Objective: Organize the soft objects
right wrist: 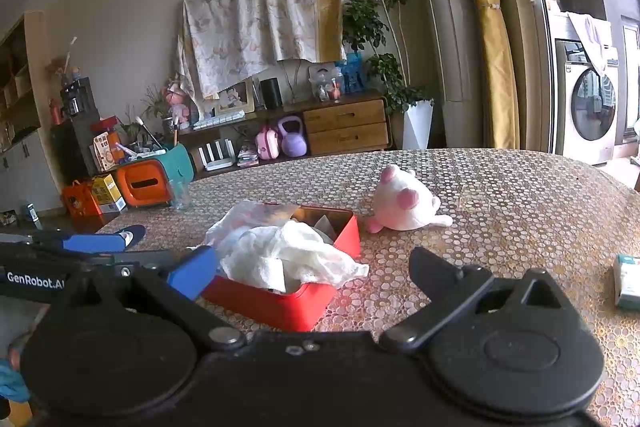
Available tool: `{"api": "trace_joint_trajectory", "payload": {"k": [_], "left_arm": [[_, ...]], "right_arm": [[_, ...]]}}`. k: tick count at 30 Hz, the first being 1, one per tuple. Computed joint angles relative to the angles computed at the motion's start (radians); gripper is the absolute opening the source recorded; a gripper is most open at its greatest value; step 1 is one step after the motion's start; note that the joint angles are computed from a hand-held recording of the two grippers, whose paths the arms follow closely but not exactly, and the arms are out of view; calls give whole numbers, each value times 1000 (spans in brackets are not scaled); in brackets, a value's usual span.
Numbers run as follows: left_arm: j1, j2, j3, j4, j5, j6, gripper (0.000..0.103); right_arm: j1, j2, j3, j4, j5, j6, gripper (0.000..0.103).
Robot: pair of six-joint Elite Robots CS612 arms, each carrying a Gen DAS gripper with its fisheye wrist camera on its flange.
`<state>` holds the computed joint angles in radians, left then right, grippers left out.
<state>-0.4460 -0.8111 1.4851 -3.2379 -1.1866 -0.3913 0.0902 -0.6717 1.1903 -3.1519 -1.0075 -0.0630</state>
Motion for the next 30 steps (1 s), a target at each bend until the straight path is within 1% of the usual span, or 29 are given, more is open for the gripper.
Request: {"api": "trace_joint_trajectory", "payload": {"k": [24, 30], "left_arm": [[1, -3, 5, 3, 0, -9, 102], [1, -3, 1, 19, -5, -22, 102]], "right_arm": [[4, -2, 4, 7, -6, 4, 103], [4, -4, 5, 10, -7, 6, 103]]}}
